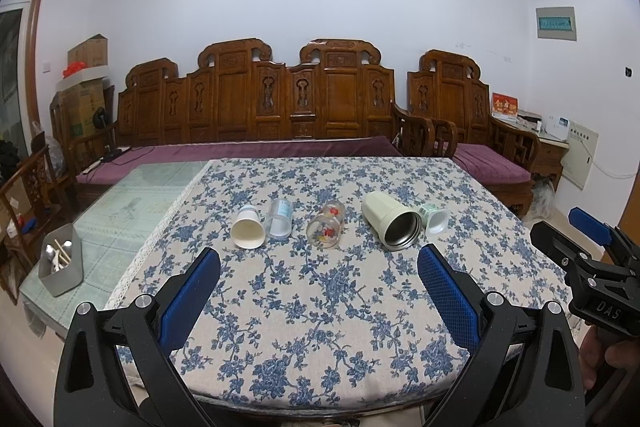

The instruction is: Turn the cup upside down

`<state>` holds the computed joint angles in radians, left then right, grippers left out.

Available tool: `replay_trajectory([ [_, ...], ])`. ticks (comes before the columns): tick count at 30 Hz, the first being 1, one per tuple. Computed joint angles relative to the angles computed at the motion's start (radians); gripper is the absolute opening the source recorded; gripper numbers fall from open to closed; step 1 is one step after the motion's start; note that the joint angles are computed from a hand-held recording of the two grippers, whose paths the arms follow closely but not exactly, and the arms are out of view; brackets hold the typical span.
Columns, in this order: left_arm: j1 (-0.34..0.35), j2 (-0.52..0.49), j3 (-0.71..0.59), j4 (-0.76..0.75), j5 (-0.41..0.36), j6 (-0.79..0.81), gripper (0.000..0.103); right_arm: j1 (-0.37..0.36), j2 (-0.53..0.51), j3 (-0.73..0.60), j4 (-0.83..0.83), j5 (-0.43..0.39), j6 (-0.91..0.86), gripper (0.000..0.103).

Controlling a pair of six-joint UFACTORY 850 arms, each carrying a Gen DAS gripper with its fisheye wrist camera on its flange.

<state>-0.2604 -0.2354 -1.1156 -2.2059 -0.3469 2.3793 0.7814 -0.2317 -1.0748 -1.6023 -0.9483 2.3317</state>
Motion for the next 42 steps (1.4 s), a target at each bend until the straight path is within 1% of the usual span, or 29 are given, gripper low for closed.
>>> replay_trajectory([
  [7, 0.003, -0.017, -0.013, 0.031, 0.010, -0.029, 0.095, -0.010, -0.011, -0.005, -0.008, 0.027, 0.002, 0.100],
  [10, 0.006, -0.032, -0.020, 0.046, 0.010, -0.039, 0.095, -0.025, -0.020, -0.004, -0.024, 0.071, 0.020, 0.100],
  [14, 0.009, -0.073, -0.058, 0.141, 0.025, -0.120, 0.095, -0.055, -0.041, -0.010, -0.044, 0.142, 0.034, 0.100],
  [17, 0.009, -0.117, -0.103, 0.245, 0.041, -0.202, 0.095, -0.087, -0.073, -0.031, -0.043, 0.202, 0.014, 0.100],
  [20, 0.014, -0.177, -0.166, 0.417, 0.042, -0.356, 0.095, -0.119, -0.109, -0.052, -0.054, 0.244, 0.013, 0.100],
  [21, 0.014, -0.201, -0.189, 0.465, 0.046, -0.398, 0.095, -0.127, -0.123, -0.058, -0.061, 0.244, 0.021, 0.100],
  [23, 0.014, -0.233, -0.219, 0.509, 0.056, -0.440, 0.095, -0.145, -0.151, -0.075, -0.051, 0.260, 0.003, 0.100],
  [26, 0.015, -0.300, -0.286, 0.688, 0.070, -0.617, 0.095, -0.178, -0.197, -0.098, -0.053, 0.305, -0.001, 0.100],
  [27, 0.015, -0.312, -0.299, 0.722, 0.071, -0.648, 0.095, -0.189, -0.213, -0.107, -0.049, 0.321, -0.006, 0.100],
  [31, 0.011, -0.383, -0.388, 0.965, 0.079, -0.876, 0.095, -0.225, -0.258, -0.142, -0.038, 0.381, -0.021, 0.100],
  [32, 0.012, -0.397, -0.410, 1.009, 0.074, -0.918, 0.095, -0.235, -0.267, -0.151, -0.038, 0.394, -0.025, 0.100],
  [34, 0.012, -0.445, -0.484, 1.152, 0.056, -1.064, 0.095, -0.252, -0.288, -0.176, -0.039, 0.423, -0.032, 0.100],
  [35, 0.011, -0.458, -0.507, 1.198, 0.051, -1.109, 0.095, -0.260, -0.300, -0.192, -0.037, 0.439, -0.041, 0.100],
  [38, 0.001, -0.538, -0.640, 1.440, 0.027, -1.329, 0.094, -0.278, -0.333, -0.243, -0.020, 0.469, -0.092, 0.100],
  [39, 0.000, -0.553, -0.665, 1.483, 0.019, -1.369, 0.093, -0.284, -0.349, -0.266, -0.018, 0.480, -0.109, 0.100],
  [40, 0.000, -0.581, -0.713, 1.546, -0.002, -1.435, 0.092, -0.288, -0.357, -0.280, -0.011, 0.489, -0.124, 0.100],
  [42, 0.000, -0.627, -0.790, 1.623, -0.041, -1.518, 0.091, -0.299, -0.378, -0.316, 0.013, 0.510, -0.168, 0.100],
])
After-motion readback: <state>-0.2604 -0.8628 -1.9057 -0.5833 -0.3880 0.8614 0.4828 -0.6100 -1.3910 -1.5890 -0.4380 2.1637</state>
